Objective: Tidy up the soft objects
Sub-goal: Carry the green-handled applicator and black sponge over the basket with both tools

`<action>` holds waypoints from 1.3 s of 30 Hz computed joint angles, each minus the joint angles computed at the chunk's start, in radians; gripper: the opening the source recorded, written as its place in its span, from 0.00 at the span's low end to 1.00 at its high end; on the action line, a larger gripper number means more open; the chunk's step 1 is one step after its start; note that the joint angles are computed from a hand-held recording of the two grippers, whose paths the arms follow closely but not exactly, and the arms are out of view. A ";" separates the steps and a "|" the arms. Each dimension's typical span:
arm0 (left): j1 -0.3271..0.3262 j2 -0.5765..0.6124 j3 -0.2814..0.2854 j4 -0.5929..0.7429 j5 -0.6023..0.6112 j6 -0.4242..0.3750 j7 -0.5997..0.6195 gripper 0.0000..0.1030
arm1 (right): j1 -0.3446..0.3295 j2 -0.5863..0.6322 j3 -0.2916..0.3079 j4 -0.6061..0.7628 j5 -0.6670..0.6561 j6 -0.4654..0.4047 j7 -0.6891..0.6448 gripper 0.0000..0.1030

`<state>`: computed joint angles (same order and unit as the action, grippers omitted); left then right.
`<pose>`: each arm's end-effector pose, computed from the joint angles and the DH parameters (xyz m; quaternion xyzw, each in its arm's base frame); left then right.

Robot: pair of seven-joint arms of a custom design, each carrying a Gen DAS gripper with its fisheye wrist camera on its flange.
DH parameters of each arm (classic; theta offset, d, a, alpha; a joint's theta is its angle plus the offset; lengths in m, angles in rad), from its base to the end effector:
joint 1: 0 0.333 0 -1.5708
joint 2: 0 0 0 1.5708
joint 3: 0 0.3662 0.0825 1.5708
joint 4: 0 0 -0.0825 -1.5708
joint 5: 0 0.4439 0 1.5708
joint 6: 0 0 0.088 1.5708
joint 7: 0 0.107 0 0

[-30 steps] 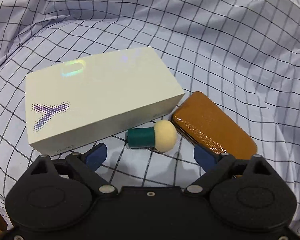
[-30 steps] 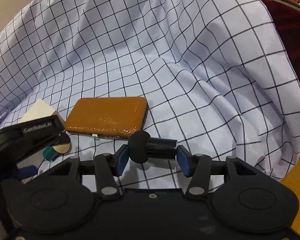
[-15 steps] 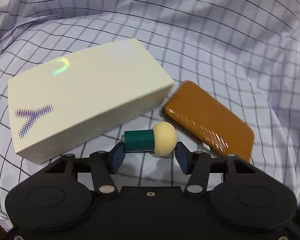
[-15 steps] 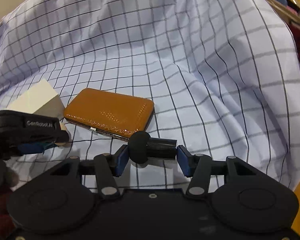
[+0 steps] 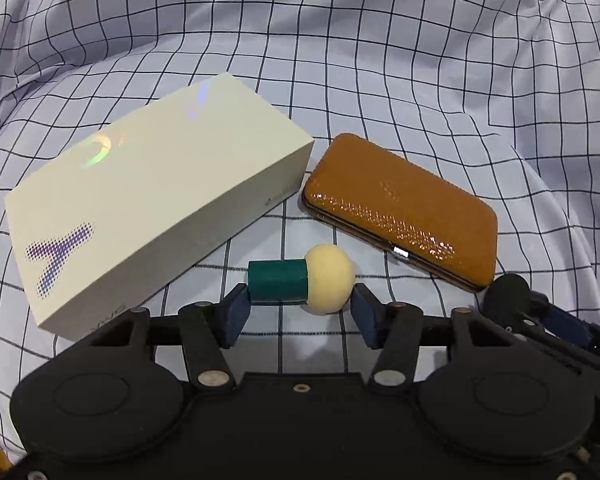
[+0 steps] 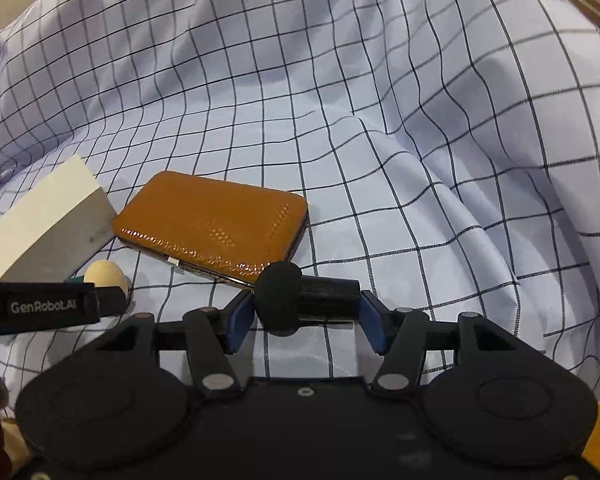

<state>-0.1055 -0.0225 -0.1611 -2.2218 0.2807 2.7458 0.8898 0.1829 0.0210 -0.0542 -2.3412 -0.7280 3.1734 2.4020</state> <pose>0.5871 -0.1723 0.4595 -0.7381 0.6133 -0.2269 0.1660 0.5699 0.1352 0.4134 -0.6620 0.6394 -0.2353 0.3122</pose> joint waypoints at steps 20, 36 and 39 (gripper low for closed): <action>0.008 -0.061 -0.004 -0.027 0.054 -0.008 -0.046 0.50 | -0.088 -0.070 0.082 -0.053 0.008 0.031 0.037 0.54; 0.033 -0.392 -0.079 -0.248 0.251 -0.032 -0.172 0.50 | 0.107 -0.371 -0.072 -0.325 0.086 0.134 -0.097 0.54; 0.024 -0.460 -0.088 -0.297 0.248 -0.045 -0.188 0.50 | 0.153 -0.442 -0.112 -0.387 0.104 0.137 -0.136 0.54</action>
